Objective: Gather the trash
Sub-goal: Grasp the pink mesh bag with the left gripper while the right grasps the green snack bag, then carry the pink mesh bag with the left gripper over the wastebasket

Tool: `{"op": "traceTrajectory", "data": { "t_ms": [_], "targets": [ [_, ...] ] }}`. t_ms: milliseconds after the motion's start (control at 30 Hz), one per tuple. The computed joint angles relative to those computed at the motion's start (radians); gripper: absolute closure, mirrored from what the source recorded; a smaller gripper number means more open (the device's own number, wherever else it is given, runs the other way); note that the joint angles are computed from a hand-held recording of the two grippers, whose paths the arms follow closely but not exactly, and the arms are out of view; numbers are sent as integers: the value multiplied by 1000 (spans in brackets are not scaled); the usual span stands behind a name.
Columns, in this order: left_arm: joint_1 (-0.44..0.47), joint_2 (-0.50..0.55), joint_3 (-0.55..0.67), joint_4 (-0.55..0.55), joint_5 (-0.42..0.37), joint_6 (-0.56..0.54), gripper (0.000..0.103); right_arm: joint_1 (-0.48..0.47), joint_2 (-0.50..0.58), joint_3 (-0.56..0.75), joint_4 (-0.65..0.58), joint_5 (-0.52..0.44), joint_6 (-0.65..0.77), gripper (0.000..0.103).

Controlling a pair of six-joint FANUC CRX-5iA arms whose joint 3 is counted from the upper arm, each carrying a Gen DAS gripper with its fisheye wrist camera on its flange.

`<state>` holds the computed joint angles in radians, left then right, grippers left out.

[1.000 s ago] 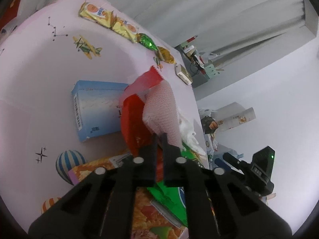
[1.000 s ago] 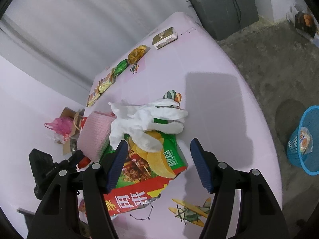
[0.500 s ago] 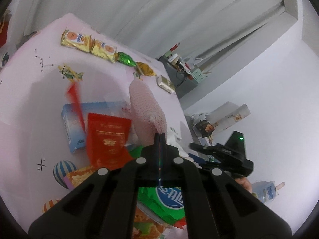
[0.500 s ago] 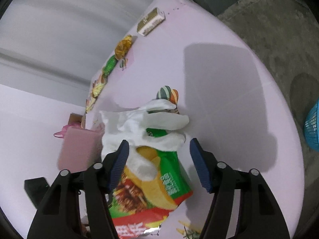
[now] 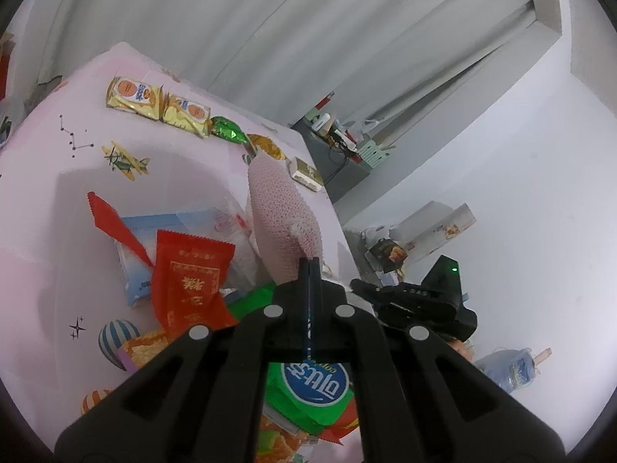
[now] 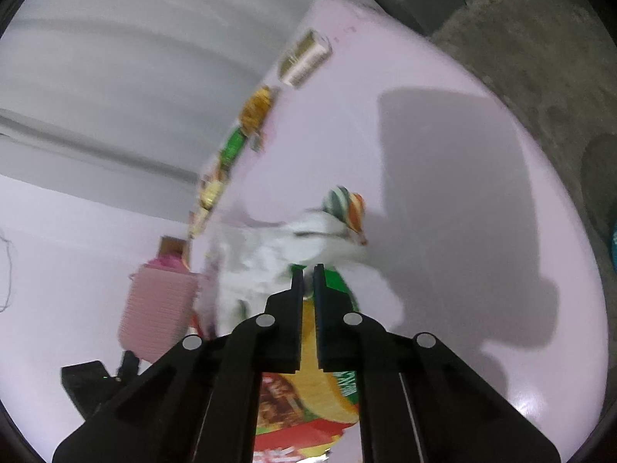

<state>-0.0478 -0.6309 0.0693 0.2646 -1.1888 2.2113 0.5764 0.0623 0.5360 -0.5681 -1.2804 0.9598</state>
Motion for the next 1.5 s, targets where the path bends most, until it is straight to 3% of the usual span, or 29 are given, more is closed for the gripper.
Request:
{"op": "traceTrajectory", "data": {
  "t_ms": [400, 800, 933, 1100, 1367, 1500],
  "targets": [
    [-129, 50, 95, -120, 30, 58, 103, 15, -65, 59, 49, 62, 64, 99],
    [-440, 194, 309, -368, 16, 185, 103, -20, -207, 40, 95, 111, 131, 99],
    [-549, 277, 388, -418, 25, 207, 103, -89, -274, -2, 82, 116, 154, 99],
    [-622, 386, 453, -396, 55, 189, 103, -225, -359, -69, 48, 99, 179, 99],
    [-640, 640, 551, -156, 127, 46, 103, -507, -431, -155, 7, -1, 200, 99],
    [-661, 827, 698, -80, 70, -9, 103, -636, -435, -213, 1, -34, 212, 99]
  ]
}}
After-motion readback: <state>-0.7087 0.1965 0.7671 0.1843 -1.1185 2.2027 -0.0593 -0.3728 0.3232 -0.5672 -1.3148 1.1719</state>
